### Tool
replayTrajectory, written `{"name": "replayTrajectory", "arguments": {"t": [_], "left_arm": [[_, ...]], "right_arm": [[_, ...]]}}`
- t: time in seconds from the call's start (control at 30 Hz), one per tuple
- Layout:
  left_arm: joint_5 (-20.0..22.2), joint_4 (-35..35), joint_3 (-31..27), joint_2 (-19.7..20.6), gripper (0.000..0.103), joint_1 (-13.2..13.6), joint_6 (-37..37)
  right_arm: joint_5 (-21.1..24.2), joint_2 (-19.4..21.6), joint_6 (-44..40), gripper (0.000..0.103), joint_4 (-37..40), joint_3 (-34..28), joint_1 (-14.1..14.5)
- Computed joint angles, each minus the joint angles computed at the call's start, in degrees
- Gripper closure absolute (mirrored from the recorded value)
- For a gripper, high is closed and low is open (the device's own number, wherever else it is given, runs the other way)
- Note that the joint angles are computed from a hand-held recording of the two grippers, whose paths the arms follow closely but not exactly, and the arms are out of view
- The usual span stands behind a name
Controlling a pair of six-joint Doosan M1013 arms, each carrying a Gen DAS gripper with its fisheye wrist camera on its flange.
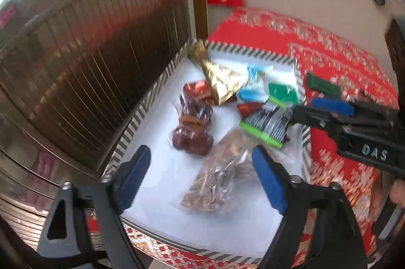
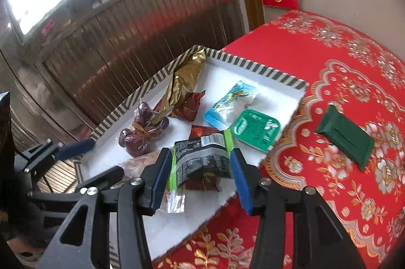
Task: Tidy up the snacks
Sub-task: 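Open both tools to release the nut bag and black-green packet into the tray, then move both tools back toward the remaining snacks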
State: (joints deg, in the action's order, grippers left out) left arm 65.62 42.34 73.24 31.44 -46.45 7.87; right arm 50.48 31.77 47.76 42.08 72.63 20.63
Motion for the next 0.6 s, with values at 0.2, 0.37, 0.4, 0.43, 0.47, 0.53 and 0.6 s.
{"name": "replayTrajectory", "arguments": {"t": [0.2, 0.37, 0.4, 0.43, 0.47, 0.53, 0.6], "left_arm": [[-0.5, 1.7, -3.5, 1.2, 0.016, -0.9, 1.6], [-3.7, -1.1, -7.8, 3.5, 0.016, -0.7, 4.9], [-4.7, -2.2, -8.7, 4.0, 0.016, -0.5, 5.5], [-5.4, -3.2, -9.7, 4.5, 0.016, -0.4, 6.2], [-5.9, -4.0, -10.9, 5.2, 0.016, -0.3, 6.9], [-5.9, -5.4, -13.4, 6.6, 0.016, -0.3, 8.8], [-5.3, -6.6, -16.7, 8.4, 0.016, -0.2, 10.9]], "right_arm": [[-3.7, -3.8, -2.2, 0.047, 3.9, 5.0, -3.5], [-6.7, -6.3, -0.6, 0.046, 1.9, 8.3, -6.9], [-7.4, -6.6, 0.1, 0.046, 1.3, 8.8, -7.5], [-7.7, -6.9, 0.6, 0.046, 1.0, 9.3, -8.1], [-7.9, -7.2, 1.0, 0.046, 0.8, 9.7, -8.8], [-8.7, -7.8, 2.7, 0.046, -0.7, 10.6, -10.3], [-9.5, -8.2, 4.9, 0.046, -2.7, 11.2, -11.5]]}}
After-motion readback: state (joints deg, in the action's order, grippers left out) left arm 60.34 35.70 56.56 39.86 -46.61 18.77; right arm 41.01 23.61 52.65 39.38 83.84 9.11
